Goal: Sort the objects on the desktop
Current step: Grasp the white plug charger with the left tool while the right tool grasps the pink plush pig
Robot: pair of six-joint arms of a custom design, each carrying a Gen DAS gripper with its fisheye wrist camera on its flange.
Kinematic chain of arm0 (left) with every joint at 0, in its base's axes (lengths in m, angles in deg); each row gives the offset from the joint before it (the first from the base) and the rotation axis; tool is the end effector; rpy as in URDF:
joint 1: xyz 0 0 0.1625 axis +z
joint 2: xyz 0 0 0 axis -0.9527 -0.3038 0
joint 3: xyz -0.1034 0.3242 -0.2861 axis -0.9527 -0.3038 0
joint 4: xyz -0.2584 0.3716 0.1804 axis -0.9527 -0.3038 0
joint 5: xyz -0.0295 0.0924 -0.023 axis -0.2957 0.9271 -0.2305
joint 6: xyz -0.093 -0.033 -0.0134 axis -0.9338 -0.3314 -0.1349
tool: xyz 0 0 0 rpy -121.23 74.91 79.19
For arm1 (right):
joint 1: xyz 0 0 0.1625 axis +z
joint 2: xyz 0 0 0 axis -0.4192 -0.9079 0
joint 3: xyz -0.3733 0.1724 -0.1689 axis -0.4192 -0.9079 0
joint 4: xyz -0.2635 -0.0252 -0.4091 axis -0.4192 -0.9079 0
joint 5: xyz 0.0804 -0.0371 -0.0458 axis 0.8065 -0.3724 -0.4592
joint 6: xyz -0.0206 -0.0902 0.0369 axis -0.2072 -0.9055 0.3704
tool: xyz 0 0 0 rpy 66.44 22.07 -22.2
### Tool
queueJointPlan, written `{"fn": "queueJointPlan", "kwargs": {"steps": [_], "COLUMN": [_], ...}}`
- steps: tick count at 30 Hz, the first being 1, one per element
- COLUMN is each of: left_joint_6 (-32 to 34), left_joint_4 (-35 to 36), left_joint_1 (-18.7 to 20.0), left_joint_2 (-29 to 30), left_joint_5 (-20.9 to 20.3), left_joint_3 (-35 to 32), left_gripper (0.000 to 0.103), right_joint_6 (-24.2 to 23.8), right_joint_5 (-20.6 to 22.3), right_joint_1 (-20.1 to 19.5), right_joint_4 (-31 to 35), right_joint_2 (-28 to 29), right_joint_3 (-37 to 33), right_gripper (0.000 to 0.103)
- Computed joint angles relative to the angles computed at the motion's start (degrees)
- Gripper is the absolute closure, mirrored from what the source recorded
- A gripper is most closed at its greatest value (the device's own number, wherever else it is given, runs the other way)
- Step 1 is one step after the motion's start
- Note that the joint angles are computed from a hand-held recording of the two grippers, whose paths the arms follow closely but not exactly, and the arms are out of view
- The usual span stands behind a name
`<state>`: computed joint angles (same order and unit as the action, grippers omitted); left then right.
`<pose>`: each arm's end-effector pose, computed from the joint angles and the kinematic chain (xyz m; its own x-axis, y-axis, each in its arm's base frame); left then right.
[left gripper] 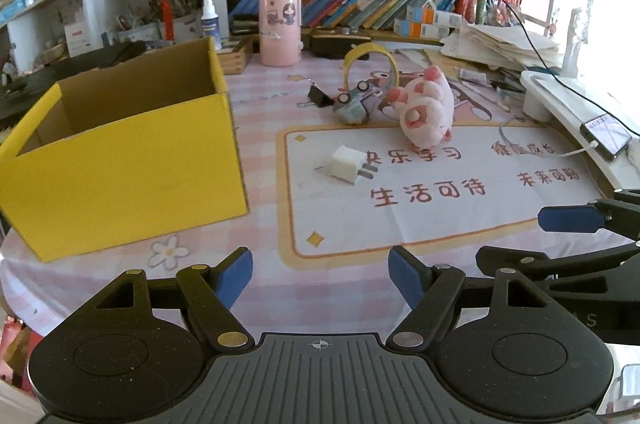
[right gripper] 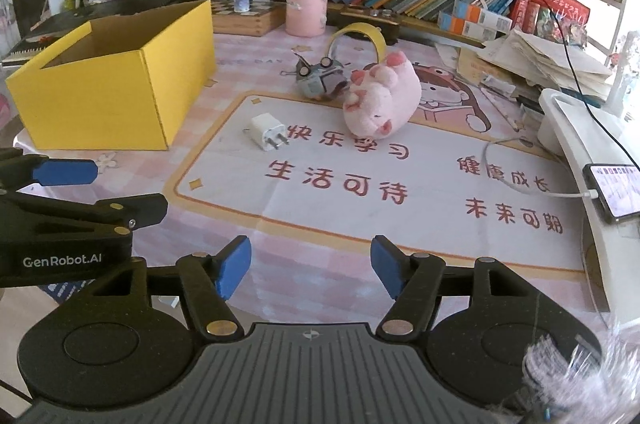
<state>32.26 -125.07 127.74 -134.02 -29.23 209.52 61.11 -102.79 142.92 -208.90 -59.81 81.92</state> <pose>-0.0338 -0.4239 0.2428 -0.7147 0.0230 -0.6990 0.5329 0.6652 -0.5230 0.3176 -0.4397 -0.0416 -0.6386 -0.3546 0.6830 -0.6972 0.6423 -0.3183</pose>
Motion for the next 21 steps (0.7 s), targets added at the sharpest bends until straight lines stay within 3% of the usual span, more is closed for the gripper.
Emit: {"fn": "queueJointPlan", "kwargs": {"steps": [10, 21], "left_joint_6": [1.0, -0.4], "left_joint_4": [-2.7, -5.7], "left_joint_1": [1.2, 2.7], "left_joint_2": [7.6, 15.4], "left_joint_5": [-1.2, 0.1], "left_joint_3": [-4.5, -10.1], "left_gripper": [0.026, 0.027], "right_joint_6": [-1.1, -5.7], "right_joint_5": [0.5, 3.6], "right_joint_1": [-3.2, -6.7], "right_joint_4": [2.0, 5.8], "right_joint_2": [-1.6, -2.6], "right_joint_3": [-1.4, -4.7], "right_gripper": [0.038, 0.038]}}
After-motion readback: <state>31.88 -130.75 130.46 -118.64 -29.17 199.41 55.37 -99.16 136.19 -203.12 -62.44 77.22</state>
